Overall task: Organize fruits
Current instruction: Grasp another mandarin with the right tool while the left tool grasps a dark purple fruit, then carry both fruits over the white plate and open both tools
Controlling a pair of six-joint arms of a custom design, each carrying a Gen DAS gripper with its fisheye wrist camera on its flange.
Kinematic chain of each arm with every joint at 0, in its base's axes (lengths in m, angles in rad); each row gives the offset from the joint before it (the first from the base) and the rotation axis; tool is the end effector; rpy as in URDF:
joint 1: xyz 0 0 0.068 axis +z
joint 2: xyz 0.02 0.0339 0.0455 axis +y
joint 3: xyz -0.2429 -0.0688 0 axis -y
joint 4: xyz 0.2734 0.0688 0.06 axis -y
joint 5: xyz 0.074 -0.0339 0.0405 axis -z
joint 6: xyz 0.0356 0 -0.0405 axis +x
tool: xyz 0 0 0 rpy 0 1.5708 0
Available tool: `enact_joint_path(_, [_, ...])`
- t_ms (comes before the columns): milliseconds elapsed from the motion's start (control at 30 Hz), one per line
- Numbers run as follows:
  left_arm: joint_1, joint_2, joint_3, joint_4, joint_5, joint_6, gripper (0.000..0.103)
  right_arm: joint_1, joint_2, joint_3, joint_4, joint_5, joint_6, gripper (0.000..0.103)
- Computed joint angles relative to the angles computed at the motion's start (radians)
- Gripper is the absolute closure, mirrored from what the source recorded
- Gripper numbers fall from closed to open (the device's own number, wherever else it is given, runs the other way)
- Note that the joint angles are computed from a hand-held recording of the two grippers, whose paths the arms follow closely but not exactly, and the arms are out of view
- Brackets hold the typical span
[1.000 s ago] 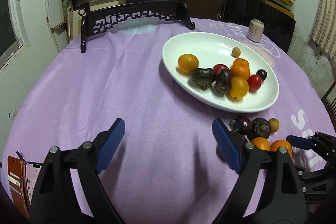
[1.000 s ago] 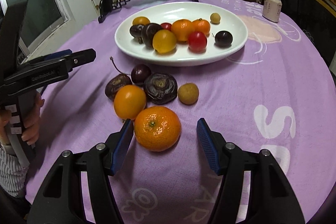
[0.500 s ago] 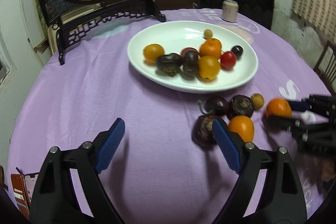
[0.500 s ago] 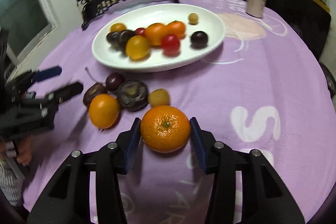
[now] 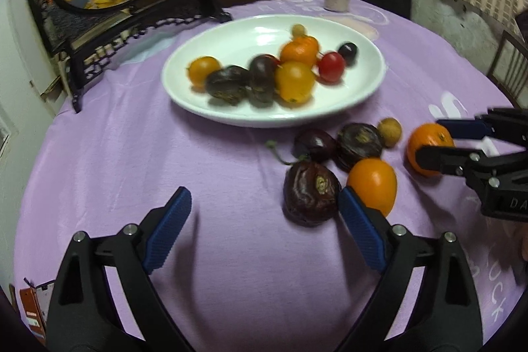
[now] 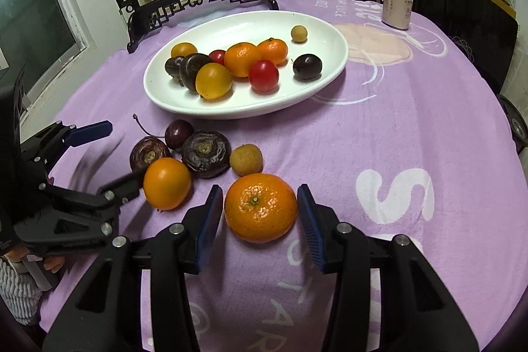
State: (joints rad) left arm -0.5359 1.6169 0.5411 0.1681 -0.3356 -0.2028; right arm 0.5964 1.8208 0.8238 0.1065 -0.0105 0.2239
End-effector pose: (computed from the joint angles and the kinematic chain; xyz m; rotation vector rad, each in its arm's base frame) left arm 0.2468 -0.1329 0.0593 0.2607 2.3975 0.0811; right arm 0.2876 0.1957 0.0666 -0.4670 2.4534 0.3645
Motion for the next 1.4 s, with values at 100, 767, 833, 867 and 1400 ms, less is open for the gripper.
enact_joint_path(100, [-0.013, 0.034, 0.023, -0.008, -0.006, 0.018, 0.011, 0.002, 0.001, 0.003, -0.013, 0.004, -0.008, 0.056])
enact_joint_path(767, [0.045, -0.007, 0.005, 0.004, 0.121, 0.011, 0.063, -0.006, 0.021, 0.012, -0.012, -0.016, -0.004, 0.057])
enact_joint_path(833, [0.055, -0.071, -0.032, 0.009, 0.116, -0.002, 0.063, -0.016, -0.004, -0.01, 0.008, -0.019, 0.004, 0.057])
enact_joint_path(867, [0.058, -0.093, -0.045, 0.011, 0.113, -0.008, 0.063, -0.022, -0.019, -0.021, 0.019, -0.02, 0.009, 0.057])
enact_joint_path(1400, [0.13, -0.218, -0.023, -0.027, -0.023, -0.035, 0.063, -0.081, -0.124, -0.028, 0.013, -0.069, 0.032, 0.057])
